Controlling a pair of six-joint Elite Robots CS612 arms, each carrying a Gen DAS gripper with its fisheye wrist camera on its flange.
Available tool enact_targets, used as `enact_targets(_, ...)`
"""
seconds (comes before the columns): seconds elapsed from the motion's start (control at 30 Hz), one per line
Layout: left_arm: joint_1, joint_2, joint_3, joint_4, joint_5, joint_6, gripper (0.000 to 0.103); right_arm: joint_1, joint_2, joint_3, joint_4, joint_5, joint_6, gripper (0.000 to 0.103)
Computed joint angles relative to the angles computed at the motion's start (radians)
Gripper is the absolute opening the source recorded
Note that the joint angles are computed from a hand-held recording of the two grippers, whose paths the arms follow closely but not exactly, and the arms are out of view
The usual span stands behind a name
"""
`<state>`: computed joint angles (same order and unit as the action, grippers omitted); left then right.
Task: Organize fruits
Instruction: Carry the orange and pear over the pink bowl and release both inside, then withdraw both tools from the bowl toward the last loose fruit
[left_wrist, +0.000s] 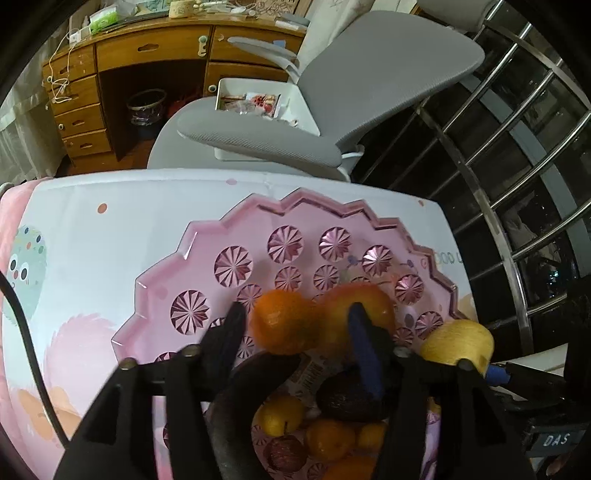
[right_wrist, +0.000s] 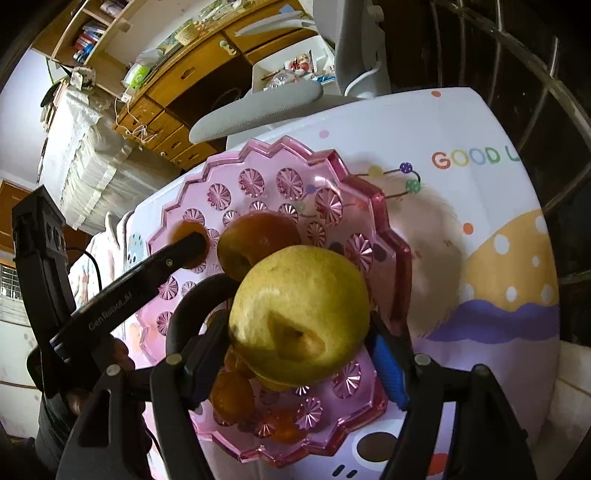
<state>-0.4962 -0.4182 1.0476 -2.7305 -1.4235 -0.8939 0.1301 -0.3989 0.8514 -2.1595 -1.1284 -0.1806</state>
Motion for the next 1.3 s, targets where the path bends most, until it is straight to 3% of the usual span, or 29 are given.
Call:
enact_targets(0.1,-0.005,-0.014,0.014,0.002,0.013,-0.007,0.070,-0.002,-0.008,0.012,-0.009,0.001,0.031,0.073)
enact_targets(0.23,-0.013,-0.045,0.058,-0.006,0.026,-0.032,0.074,-0.008,-0.037,0.059,-0.045,0.016,0.045,0.073)
enact_targets(0.57,-0.063,-0.154,0.234,-0.067,0.104,-0.123,0.076,-0.019,-0.132,0.224,-0.182,0.060,0.001,0.074)
enact_targets(0.93,-0.133,-0.257,0.406,-0.095,0.182,-0.235,0.078,-0.049,-0.243,0.448,-0.373,0.115,-0.133,0.073)
enact_targets(1.3,-0.184,-0.278,0.481,-0.115,0.171,-0.262,0.078,-0.066,-0.262,0.610,-0.630,0.149,-0.314,0.073)
